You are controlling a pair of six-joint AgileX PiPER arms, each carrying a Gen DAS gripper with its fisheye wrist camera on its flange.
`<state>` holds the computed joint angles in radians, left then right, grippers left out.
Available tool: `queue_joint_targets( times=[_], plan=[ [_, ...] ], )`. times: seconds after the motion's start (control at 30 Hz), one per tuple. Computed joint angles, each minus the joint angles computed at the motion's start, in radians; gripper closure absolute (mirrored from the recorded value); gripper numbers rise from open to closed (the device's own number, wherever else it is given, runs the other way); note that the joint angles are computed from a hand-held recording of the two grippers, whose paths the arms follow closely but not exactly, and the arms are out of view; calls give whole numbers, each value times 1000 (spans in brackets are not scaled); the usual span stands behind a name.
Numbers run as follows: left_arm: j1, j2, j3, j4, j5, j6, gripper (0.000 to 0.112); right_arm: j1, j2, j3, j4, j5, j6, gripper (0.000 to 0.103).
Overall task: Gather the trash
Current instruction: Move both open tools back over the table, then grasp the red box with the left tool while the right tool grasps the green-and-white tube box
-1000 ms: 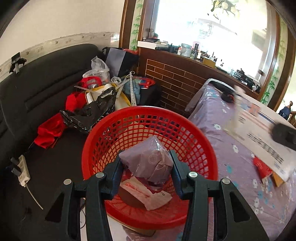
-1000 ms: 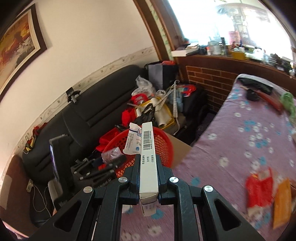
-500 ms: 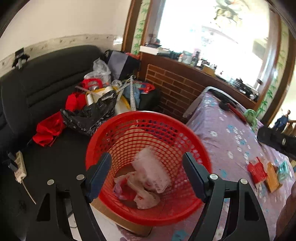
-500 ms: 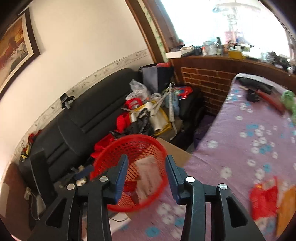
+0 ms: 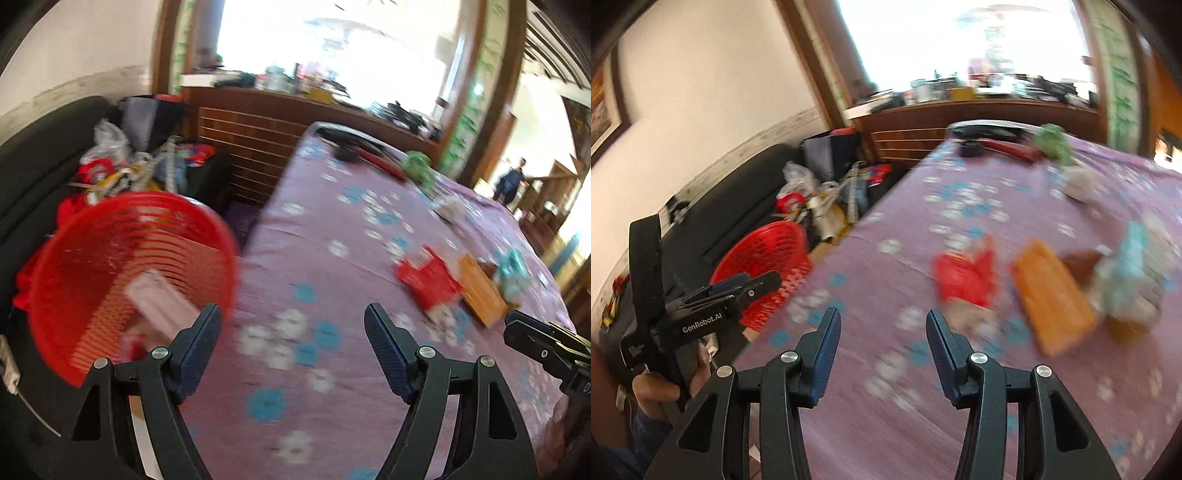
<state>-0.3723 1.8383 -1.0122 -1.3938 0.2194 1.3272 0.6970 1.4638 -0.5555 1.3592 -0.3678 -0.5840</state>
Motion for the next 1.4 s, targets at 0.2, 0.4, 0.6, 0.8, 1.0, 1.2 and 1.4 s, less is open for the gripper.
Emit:
queue_joint_targets(
  times=[0.2, 0.4, 0.6, 0.8, 1.0, 1.2, 1.4],
  plan=[
    [-108, 75, -108, 301, 49, -366, 34, -4, -197, 213, -4, -68, 120, 51],
    [-135, 250, -351, 496, 231, -687, 34, 28, -343, 315, 76, -118, 93, 51],
    [-166, 392, -567, 606, 341, -908, 37, 28, -445, 385, 95, -132, 98, 51],
    [-225, 444, -673, 737, 344, -1054, 42, 0, -559, 448, 157, -134, 50, 51],
    [-295, 468, -705, 822, 310, -1102, 87, -131, -599, 455, 181, -67, -32, 51],
    [-326, 400, -575, 774, 170, -999, 93, -162, -465, 356, 235, -120, -132, 51],
    [-317, 302, -431, 633, 58, -822, 98, -274, -211, 183, 238, -109, -237, 53]
  ],
)
